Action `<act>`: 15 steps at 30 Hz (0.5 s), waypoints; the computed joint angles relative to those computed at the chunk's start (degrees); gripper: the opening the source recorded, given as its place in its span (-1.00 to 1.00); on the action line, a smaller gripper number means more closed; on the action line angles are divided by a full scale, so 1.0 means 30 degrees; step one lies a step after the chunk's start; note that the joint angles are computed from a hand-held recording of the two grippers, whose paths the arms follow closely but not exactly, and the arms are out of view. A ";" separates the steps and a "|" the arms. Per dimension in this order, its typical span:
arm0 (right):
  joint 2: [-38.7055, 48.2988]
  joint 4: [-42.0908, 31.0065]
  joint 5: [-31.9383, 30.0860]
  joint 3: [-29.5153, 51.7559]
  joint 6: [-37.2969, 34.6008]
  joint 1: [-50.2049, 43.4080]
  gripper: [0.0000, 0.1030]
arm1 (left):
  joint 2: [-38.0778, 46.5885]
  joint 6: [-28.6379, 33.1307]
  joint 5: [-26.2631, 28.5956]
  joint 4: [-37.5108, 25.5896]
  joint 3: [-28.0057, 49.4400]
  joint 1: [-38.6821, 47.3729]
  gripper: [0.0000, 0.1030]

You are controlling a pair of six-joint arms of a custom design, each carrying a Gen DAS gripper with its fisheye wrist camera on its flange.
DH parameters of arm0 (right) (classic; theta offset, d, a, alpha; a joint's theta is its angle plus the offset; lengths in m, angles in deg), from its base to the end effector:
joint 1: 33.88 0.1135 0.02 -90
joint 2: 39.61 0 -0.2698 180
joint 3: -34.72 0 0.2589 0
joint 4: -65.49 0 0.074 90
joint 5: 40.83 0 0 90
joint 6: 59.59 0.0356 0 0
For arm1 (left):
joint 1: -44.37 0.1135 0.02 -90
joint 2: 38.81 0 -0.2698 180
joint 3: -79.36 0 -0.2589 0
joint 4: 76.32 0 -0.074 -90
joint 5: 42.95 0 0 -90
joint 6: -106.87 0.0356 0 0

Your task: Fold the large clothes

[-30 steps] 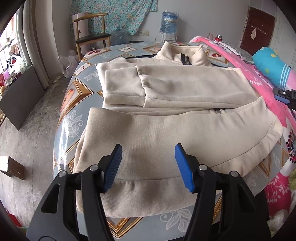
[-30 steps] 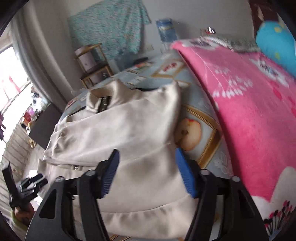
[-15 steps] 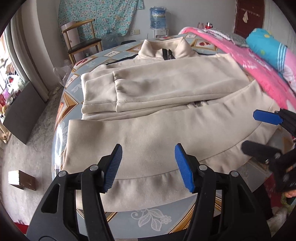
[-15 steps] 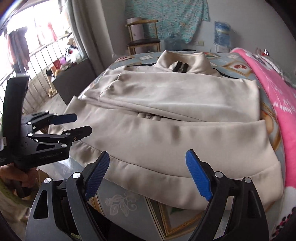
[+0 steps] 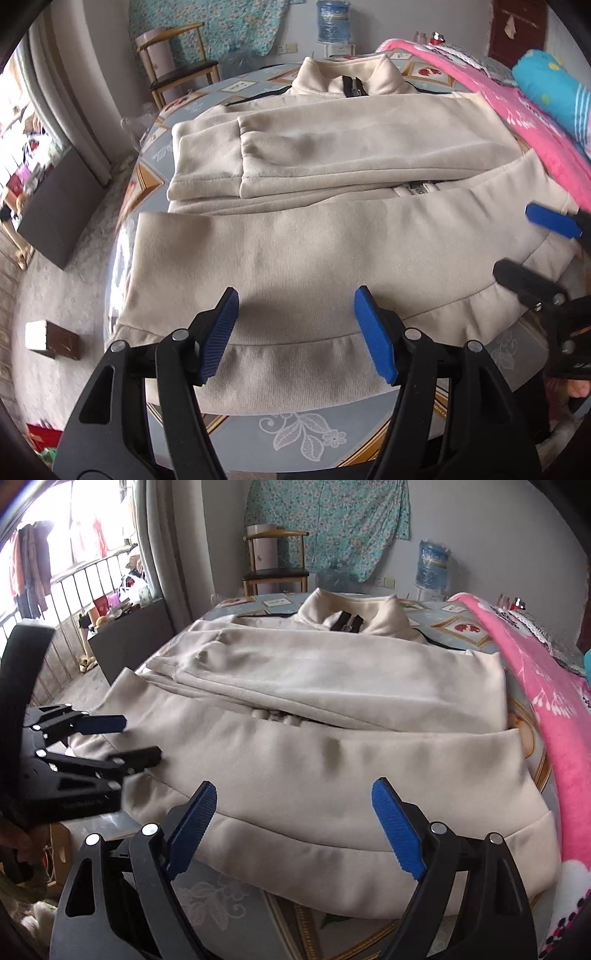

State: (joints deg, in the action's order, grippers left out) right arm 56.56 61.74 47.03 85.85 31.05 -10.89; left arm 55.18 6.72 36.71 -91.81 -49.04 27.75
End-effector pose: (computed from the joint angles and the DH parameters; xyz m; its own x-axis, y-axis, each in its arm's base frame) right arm 0.2795 0.1200 0.1161 -0.6971 -0.2836 -0.6585 -0.4052 0.9135 0.0354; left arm 0.2778 -0.0762 0.1158 -0.8323 0.0675 -0.5502 0.0439 0.9975 0.0559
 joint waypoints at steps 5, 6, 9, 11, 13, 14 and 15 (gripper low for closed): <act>0.0490 0.0274 -0.0720 -0.0021 -0.0310 -0.0342 0.63 | 0.0266 -0.0701 -0.0137 -0.0877 0.0590 -0.0128 0.20; 0.0512 0.0312 -0.0727 -0.0028 -0.0346 -0.0335 0.64 | 0.0324 -0.0745 -0.0193 -0.1003 0.0694 -0.0159 0.20; 0.0532 0.0265 -0.1209 0.0014 -0.0350 -0.0604 0.65 | 0.0358 -0.1076 0.0015 -0.1067 0.0745 -0.0059 0.21; 0.0138 0.0241 -0.1486 -0.0142 -0.0071 -0.0734 0.65 | 0.0354 -0.1238 0.0109 -0.0903 0.0666 0.0012 0.21; -0.0485 0.0441 -0.1687 -0.0506 -0.0003 -0.0763 0.65 | 0.0357 -0.1303 0.0070 -0.0830 0.0629 0.0002 0.21; -0.0761 0.0600 -0.1713 -0.0727 -0.0119 -0.0719 0.65 | 0.0386 -0.1329 0.0037 -0.0843 0.0657 -0.0019 0.21; -0.0835 0.0650 -0.1591 -0.0803 -0.0190 -0.0640 0.65 | 0.0405 -0.1366 0.0025 -0.0885 0.0693 -0.0030 0.22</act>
